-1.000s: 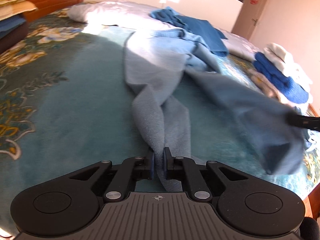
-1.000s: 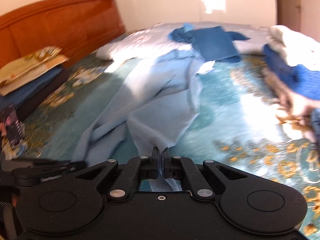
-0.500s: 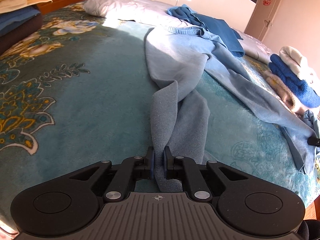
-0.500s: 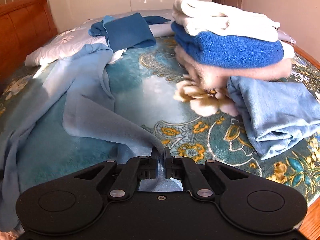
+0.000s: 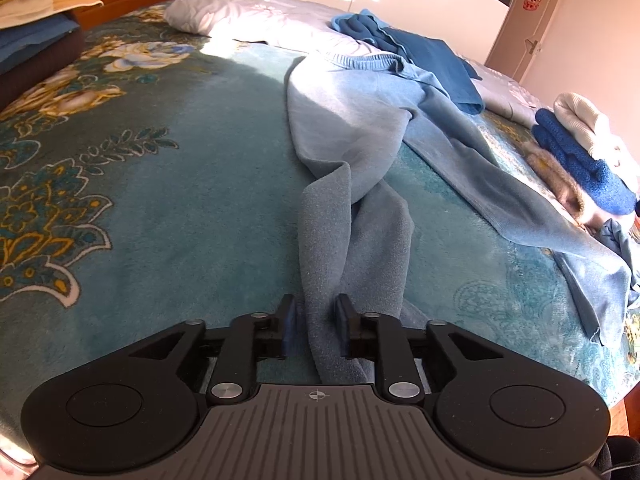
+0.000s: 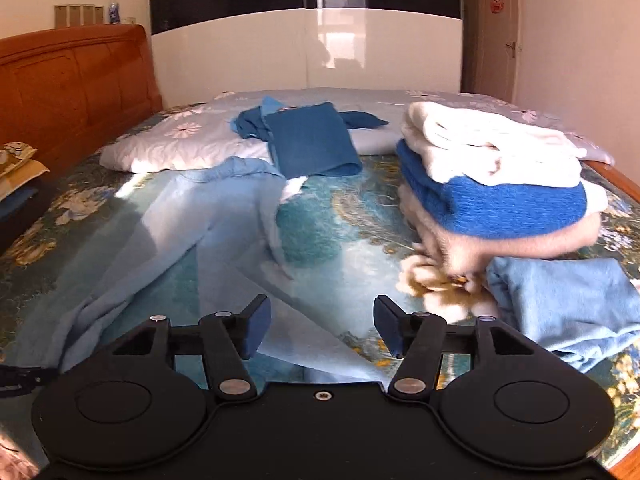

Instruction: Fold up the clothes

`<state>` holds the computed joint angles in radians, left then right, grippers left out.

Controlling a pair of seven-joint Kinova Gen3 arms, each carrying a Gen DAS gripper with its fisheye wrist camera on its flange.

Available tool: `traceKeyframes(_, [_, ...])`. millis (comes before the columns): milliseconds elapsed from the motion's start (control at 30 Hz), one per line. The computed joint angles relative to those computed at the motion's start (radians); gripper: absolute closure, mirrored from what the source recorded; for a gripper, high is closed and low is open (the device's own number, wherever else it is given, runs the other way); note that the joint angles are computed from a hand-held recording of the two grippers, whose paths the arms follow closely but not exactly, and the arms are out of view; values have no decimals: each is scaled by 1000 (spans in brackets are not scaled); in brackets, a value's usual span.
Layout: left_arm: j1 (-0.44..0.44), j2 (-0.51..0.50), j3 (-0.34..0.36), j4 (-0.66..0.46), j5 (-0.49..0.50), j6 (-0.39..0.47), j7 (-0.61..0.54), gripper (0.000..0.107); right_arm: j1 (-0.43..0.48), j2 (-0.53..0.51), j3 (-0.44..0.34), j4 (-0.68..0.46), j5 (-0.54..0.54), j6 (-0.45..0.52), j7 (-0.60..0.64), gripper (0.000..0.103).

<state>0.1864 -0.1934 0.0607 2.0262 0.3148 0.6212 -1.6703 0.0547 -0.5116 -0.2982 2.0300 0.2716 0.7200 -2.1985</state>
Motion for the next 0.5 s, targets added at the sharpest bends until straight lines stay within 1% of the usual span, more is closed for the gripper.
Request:
traceKeyframes(100, [4,-11,-6,0,6,13,-9,87,-116,41,50,-18,-96,-21,56,46])
traceKeyframes(200, [5,-23,-9,2,8,27,-16,86,-219,113,77,-30,-186,-34,114,46])
traceKeyframes(333, [5,-39,-11,10,4,47,-19,86,-306,222,58,-42,-233,-48,166,51])
traceKeyframes(500, [10,-57,-29,19,18,77,-58,84,-372,312,44,-59,-248,-49,167,52])
